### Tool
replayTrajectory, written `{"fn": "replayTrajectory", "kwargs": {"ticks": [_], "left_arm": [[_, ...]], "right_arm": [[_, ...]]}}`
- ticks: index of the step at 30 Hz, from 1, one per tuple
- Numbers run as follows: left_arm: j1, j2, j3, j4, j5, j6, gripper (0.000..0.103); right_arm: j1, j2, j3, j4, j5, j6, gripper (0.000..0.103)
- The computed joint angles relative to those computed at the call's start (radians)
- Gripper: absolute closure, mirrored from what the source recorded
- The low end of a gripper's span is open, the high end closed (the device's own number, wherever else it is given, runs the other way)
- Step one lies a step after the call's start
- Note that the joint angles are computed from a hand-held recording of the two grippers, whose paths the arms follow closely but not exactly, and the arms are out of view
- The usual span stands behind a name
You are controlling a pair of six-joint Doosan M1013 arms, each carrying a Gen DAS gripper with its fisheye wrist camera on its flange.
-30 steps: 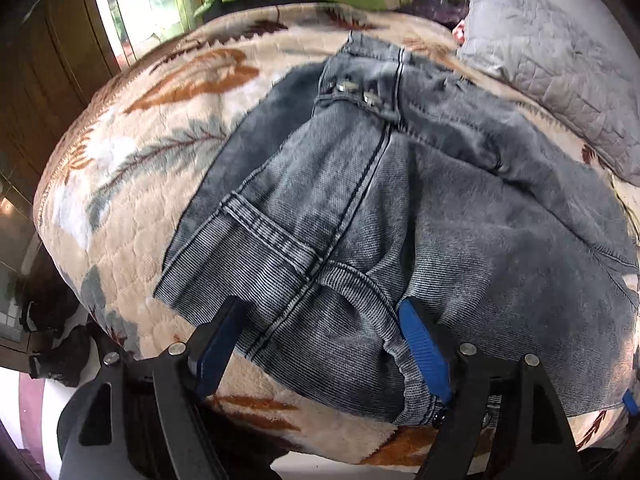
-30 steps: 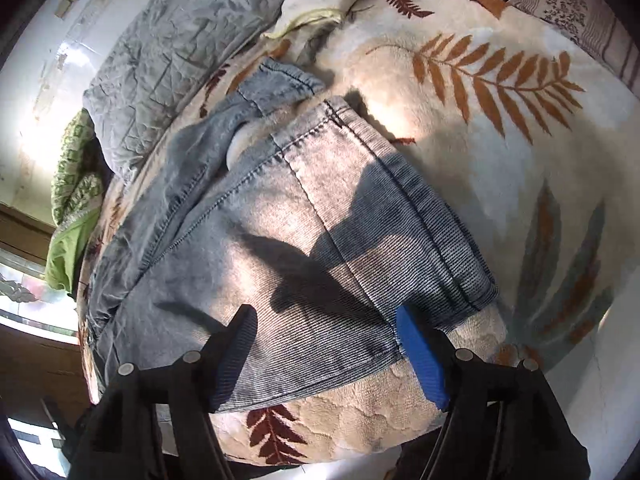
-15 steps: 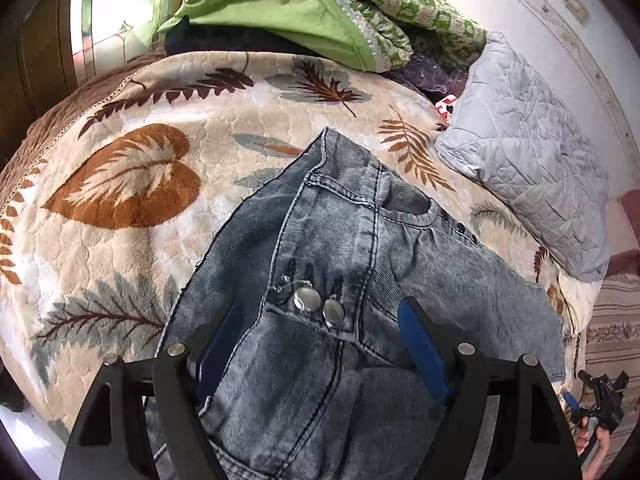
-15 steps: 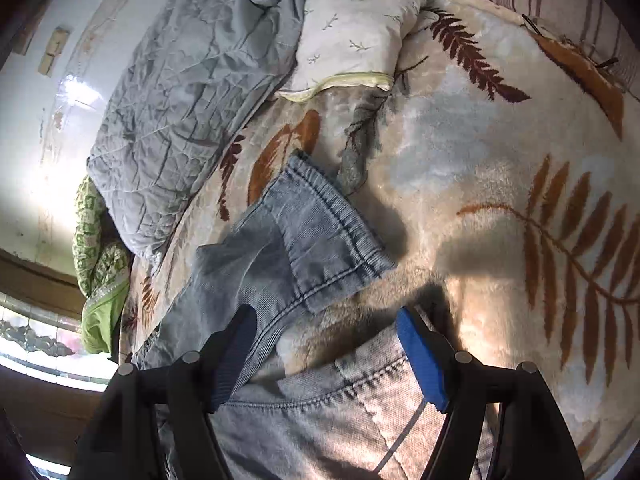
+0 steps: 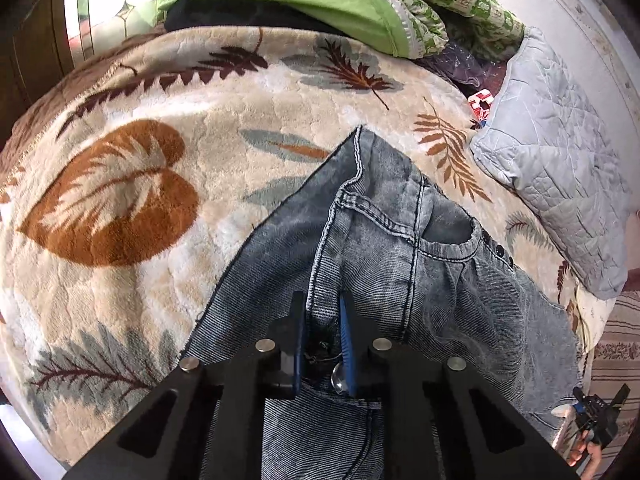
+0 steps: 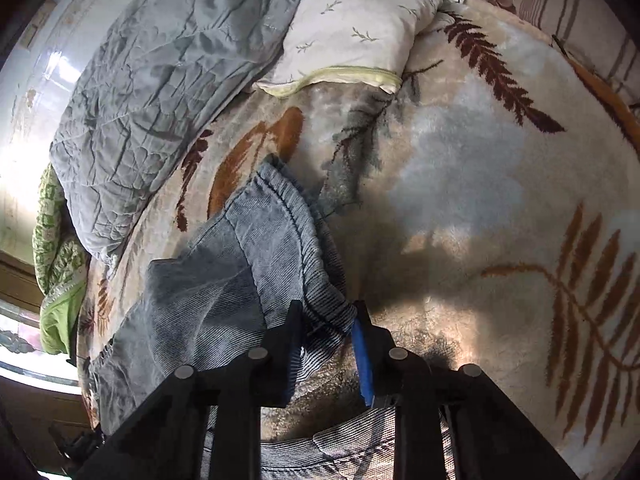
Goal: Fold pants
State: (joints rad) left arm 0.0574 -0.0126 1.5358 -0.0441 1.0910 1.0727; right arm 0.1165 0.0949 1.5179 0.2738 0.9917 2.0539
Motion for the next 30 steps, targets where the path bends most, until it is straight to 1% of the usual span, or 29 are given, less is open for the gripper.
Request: {"fn": "replayTrajectory", "kwargs": {"ticks": [1, 3, 4, 6, 7, 8, 9, 10, 11, 12, 13, 15, 16, 17, 19, 20, 22, 23, 24, 25, 26, 27, 29, 30], "left_arm": [[-0.017, -0.008, -0.004, 0.055, -0.009, -0.016, 0.089], [-0.038, -0.020, -0.010, 0.109, -0.022, -0.024, 0.089], [-0.048, -0.025, -0.009, 0.133, -0.022, -0.032, 0.089], [-0.064, -0.017, -0.008, 0.180, 0.008, -0.033, 0.088], [-0.065, 0.002, -0.015, 0.177, 0.051, -0.012, 0.088], [-0.061, 0.012, -0.011, 0.172, 0.071, -0.016, 0.086], [-0.055, 0.010, 0.000, 0.167, 0.060, -0.034, 0.081], [-0.047, 0.005, 0.008, 0.147, 0.046, -0.030, 0.081], [-0.039, -0.002, 0.010, 0.129, 0.041, -0.022, 0.081], [-0.031, -0.008, 0.009, 0.111, 0.036, -0.013, 0.077], [-0.020, -0.015, 0.007, 0.091, 0.020, 0.002, 0.074], [-0.002, -0.030, 0.003, 0.054, -0.027, 0.028, 0.061], [0.008, -0.035, 0.000, 0.033, -0.046, 0.032, 0.059], [0.019, -0.039, -0.002, 0.008, -0.061, 0.034, 0.057], [0.045, -0.046, 0.001, -0.085, -0.082, 0.065, 0.057], [0.051, -0.048, 0.005, -0.134, -0.086, 0.086, 0.057], [0.049, -0.053, 0.022, -0.199, -0.086, 0.143, 0.056], [0.035, -0.048, 0.027, -0.193, -0.072, 0.161, 0.052], [0.008, -0.035, 0.024, -0.134, -0.032, 0.157, 0.047], [-0.029, -0.009, 0.010, -0.022, 0.048, 0.140, 0.047], [-0.052, 0.004, 0.015, 0.049, 0.079, 0.139, 0.043], [-0.058, -0.003, 0.021, 0.068, 0.056, 0.121, 0.043], [-0.042, -0.003, 0.002, 0.028, 0.049, 0.121, 0.043], [-0.031, -0.006, -0.004, 0.015, 0.021, 0.116, 0.043]], "right_arm": [[0.016, -0.005, -0.011, -0.055, 0.002, 0.011, 0.082], [0.048, -0.020, -0.026, -0.163, -0.006, 0.027, 0.082], [0.059, -0.030, -0.027, -0.191, -0.011, 0.031, 0.082], [0.078, -0.047, -0.017, -0.248, -0.008, 0.045, 0.082], [0.083, -0.048, -0.009, -0.268, 0.007, 0.053, 0.081], [0.089, -0.034, -0.010, -0.294, 0.049, 0.050, 0.069], [0.088, -0.008, -0.019, -0.303, 0.112, 0.028, 0.044], [0.073, 0.001, -0.005, -0.263, 0.121, -0.004, 0.037], [0.056, -0.018, 0.025, -0.236, 0.080, -0.005, 0.037], [0.046, -0.036, 0.039, -0.215, 0.048, -0.001, 0.037], [0.037, -0.047, 0.041, -0.200, 0.044, 0.013, 0.037], [0.023, -0.062, 0.036, -0.187, 0.023, 0.015, 0.036], [0.018, -0.068, 0.029, -0.180, 0.013, 0.008, 0.036], [0.013, -0.078, 0.028, -0.155, -0.011, -0.012, 0.036], [0.005, -0.094, 0.032, -0.085, -0.062, -0.066, 0.033], [0.002, -0.093, 0.031, -0.037, -0.067, -0.094, 0.030], [0.000, -0.086, 0.043, 0.089, -0.064, -0.167, 0.029], [0.001, -0.074, 0.049, 0.121, -0.052, -0.183, 0.029], [0.007, -0.057, 0.052, 0.124, -0.024, -0.183, 0.027], [0.009, -0.039, 0.056, 0.125, 0.004, -0.182, 0.027], [0.013, -0.043, 0.072, 0.123, -0.021, -0.183, 0.027], [0.023, -0.050, 0.067, 0.092, -0.033, -0.160, 0.027], [0.033, -0.031, 0.010, 0.054, 0.035, -0.156, 0.027], [0.030, -0.033, 0.000, 0.060, 0.026, -0.176, 0.027]]}}
